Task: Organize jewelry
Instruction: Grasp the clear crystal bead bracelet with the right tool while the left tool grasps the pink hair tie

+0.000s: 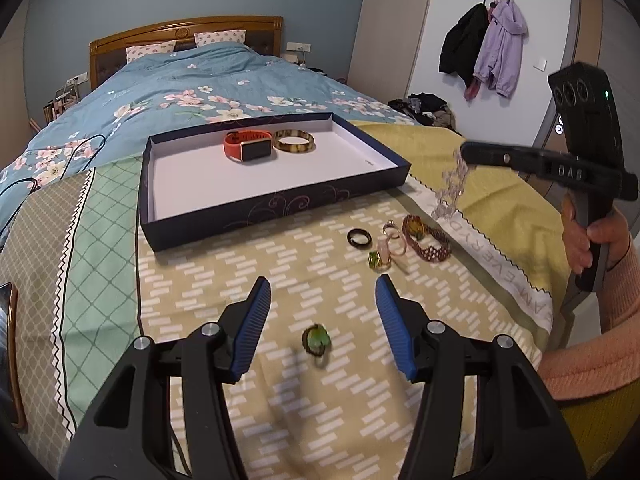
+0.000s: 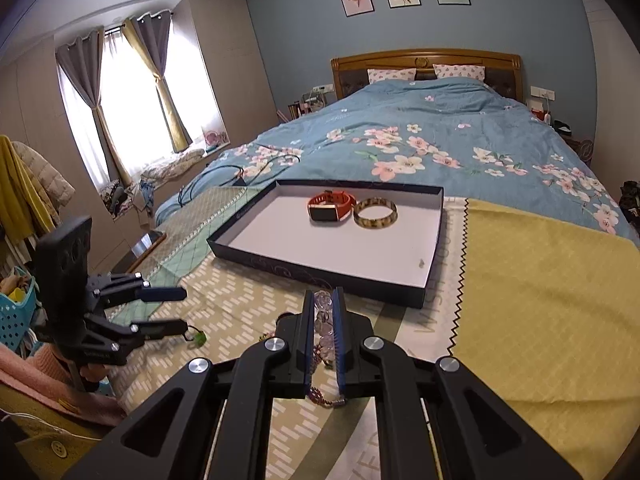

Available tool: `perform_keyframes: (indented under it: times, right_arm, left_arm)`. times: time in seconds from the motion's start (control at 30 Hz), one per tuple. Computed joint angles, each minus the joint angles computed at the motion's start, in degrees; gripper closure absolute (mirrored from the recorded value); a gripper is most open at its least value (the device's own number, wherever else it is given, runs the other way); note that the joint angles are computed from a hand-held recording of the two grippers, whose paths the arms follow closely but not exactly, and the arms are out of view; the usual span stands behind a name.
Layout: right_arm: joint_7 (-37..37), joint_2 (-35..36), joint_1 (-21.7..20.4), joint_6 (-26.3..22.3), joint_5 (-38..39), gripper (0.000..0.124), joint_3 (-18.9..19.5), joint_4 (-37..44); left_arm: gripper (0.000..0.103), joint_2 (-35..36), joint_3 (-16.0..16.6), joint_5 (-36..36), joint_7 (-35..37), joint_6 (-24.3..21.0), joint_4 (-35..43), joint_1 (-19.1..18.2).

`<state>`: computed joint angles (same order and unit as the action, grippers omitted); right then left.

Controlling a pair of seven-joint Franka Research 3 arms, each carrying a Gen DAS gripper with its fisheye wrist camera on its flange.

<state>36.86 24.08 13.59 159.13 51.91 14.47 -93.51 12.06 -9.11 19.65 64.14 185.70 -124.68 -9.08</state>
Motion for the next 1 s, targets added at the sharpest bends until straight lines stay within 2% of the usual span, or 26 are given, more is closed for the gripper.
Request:
perform_keyframes:
  times: [0.17,0.2,0.37,0.63,0.73,0.87,0.93,1.0]
  right_arm:
    - [-1.4,-0.3,-0.4,0.6,1.8,0.117,0.7,0.1]
    - [-1.3,-0.3,-0.3,0.6,1.8,0.117,0.6,0.1]
    - [-1.1,-0.3,-0.1,0.6,2.0,0.117,0.4,0.0]
    - [-1.3,0.0,-0.2,0.3,3.0,0.117,0.7,0.0]
    - [-1.0,0.5,-0.2,0.0,3.1,0.117,0.6,0.3]
    - [-1.1,0.9,-0.4,-0.5,3.6,0.117,0.7,0.5]
    - [-1.1,1.1,-0.5,-0.9,3.7,0.117,0.7,0.8]
    - [-1.1,1.5,-0.5,-1.2,3.7,0.117,0.7,1.1]
  left_arm:
    - [0.05,-0.3,-2.2,-0.4,1.0,-0.8,-0.9,1.8]
    - [0.05,-0.2,-4.1,-1.0,1.8,-1.0,-1.0,3.5]
    - [0.051,0.5,-6.1,-2.0,3.4,-0.7,-0.5,4.9]
    - [0.053,6.3,-16.5,-3.2,10.6,-1.7,6.4,11.7]
    - [0.061,10.0,-18.9,-4.9,12.9,-4.7,11.0,12.5]
    - [0.066,13.5,-16.2,-7.1,14.3,-8.8,16.6,8.6]
    - [0.078,14.7,-14.5,-8.2,14.7,-10.8,18.8,6.6]
    - [0.098,15.8,-14.6,-10.0,15.8,-12.0,20.3,6.4]
